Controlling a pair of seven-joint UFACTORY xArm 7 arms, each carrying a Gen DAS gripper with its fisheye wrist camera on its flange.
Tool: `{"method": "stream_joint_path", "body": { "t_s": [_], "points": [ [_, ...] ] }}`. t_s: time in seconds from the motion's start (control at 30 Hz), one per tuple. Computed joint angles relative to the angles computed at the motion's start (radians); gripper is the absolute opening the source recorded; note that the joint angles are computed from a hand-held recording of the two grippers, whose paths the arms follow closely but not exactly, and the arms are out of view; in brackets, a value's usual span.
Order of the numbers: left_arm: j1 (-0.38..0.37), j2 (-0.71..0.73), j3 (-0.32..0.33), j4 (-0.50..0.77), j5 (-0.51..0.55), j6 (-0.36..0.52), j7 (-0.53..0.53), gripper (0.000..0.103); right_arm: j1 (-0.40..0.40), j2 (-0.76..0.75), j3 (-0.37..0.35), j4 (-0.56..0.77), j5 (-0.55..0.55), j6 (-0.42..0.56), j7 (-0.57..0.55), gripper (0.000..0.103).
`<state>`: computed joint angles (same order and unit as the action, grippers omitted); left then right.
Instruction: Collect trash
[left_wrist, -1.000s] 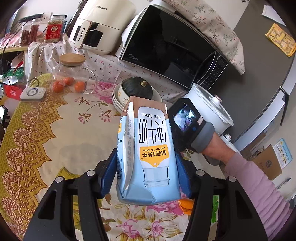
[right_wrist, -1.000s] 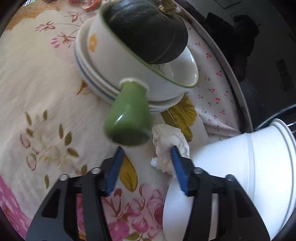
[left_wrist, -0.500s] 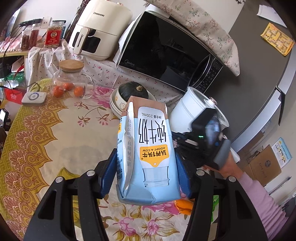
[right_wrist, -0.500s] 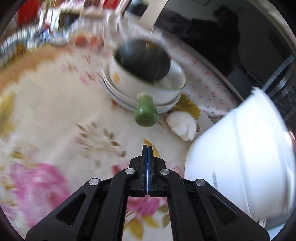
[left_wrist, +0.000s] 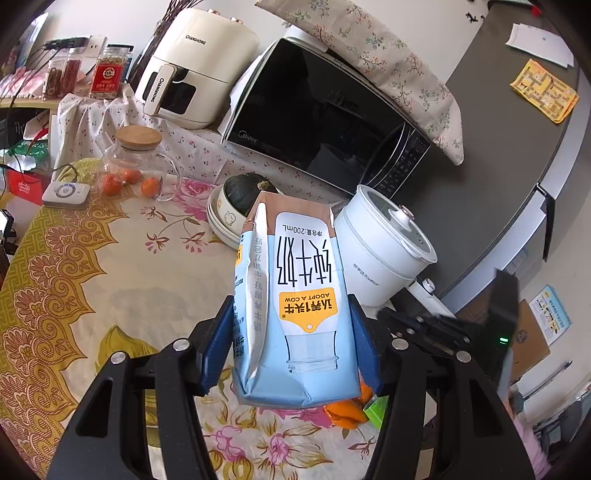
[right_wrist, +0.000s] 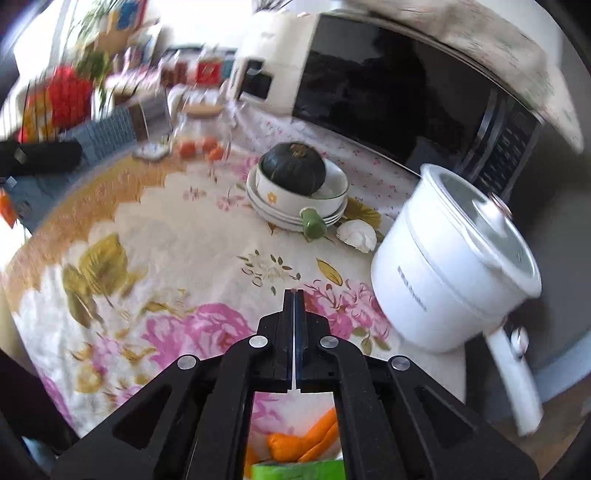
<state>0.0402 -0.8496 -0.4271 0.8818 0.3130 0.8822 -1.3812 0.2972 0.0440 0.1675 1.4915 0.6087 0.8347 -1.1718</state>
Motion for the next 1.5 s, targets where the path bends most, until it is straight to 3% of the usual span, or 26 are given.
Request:
{"method": "stream_joint_path", "body": {
  "t_s": [0.03, 0.1, 0.27, 0.37, 0.43, 0.63, 0.77, 0.83, 0.93, 1.0, 1.17, 1.2, 1.27, 1.3, 1.4, 1.5],
  "points": [
    [-0.004, 0.007, 0.004, -0.002, -0.004, -0.009, 0.003, 0.058, -0.018, -0.020, -0.014, -0.010, 0.063, 0.027, 0.038, 0.036],
    [-0.013, 0.022, 0.010, -0.004, -0.013, -0.013, 0.009, 0.057, -0.038, -0.056, -0.035, -0.037, 0.126, 0.041, 0.085, 0.054],
    [-0.043, 0.087, 0.014, 0.003, -0.036, -0.028, 0.011, 0.057, -0.044, -0.112, -0.055, -0.108, 0.103, -0.013, 0.141, 0.054],
    [-0.055, 0.140, -0.004, 0.033, -0.021, -0.043, 0.012, 0.057, -0.035, -0.150, -0.061, -0.172, 0.105, -0.098, 0.176, 0.071],
    [-0.062, 0.179, -0.023, 0.060, -0.003, -0.045, 0.010, 0.057, -0.032, -0.181, -0.067, -0.227, 0.110, -0.181, 0.234, 0.088],
    [-0.091, 0.309, -0.070, 0.145, 0.071, -0.035, -0.028, 0.057, -0.040, -0.192, -0.090, -0.256, -0.023, -0.246, 0.361, 0.096],
    [-0.134, 0.337, -0.051, 0.159, 0.106, -0.009, -0.044, 0.057, -0.064, -0.165, -0.125, -0.214, -0.073, -0.071, 0.356, 0.096],
    [-0.153, 0.339, -0.035, 0.157, 0.113, 0.000, -0.047, 0.057, -0.088, -0.136, -0.146, -0.189, -0.066, 0.066, 0.319, 0.096],
    [-0.176, 0.343, -0.021, 0.156, 0.120, 0.012, -0.046, 0.057, -0.126, -0.138, -0.151, -0.212, -0.079, 0.147, 0.286, 0.096],
    [-0.188, 0.345, -0.011, 0.154, 0.122, 0.014, -0.044, 0.057, -0.133, -0.187, -0.142, -0.292, -0.105, 0.116, 0.222, 0.096],
    [-0.202, 0.353, 0.002, 0.151, 0.124, 0.001, -0.051, 0.057, -0.064, -0.343, -0.105, -0.564, -0.178, -0.208, 0.028, 0.096],
    [-0.202, 0.358, 0.001, 0.154, 0.127, 0.004, -0.051, 0.057, -0.047, -0.348, -0.105, -0.588, -0.189, -0.254, 0.014, 0.096],
    [-0.206, 0.366, 0.001, 0.158, 0.132, 0.015, -0.050, 0.057, -0.021, -0.340, -0.101, -0.619, -0.226, -0.317, 0.010, 0.084],
    [-0.208, 0.368, 0.002, 0.158, 0.133, 0.019, -0.049, 0.057, -0.016, -0.320, -0.100, -0.609, -0.249, -0.316, 0.028, 0.065],
    [-0.217, 0.362, 0.013, 0.149, 0.130, 0.020, -0.051, 0.057, -0.024, -0.232, -0.110, -0.500, -0.263, -0.220, 0.128, 0.024],
    [-0.219, 0.352, 0.018, 0.142, 0.130, 0.015, -0.053, 0.057, -0.038, -0.166, -0.133, -0.395, -0.176, -0.110, 0.158, 0.009]
  ]
}}
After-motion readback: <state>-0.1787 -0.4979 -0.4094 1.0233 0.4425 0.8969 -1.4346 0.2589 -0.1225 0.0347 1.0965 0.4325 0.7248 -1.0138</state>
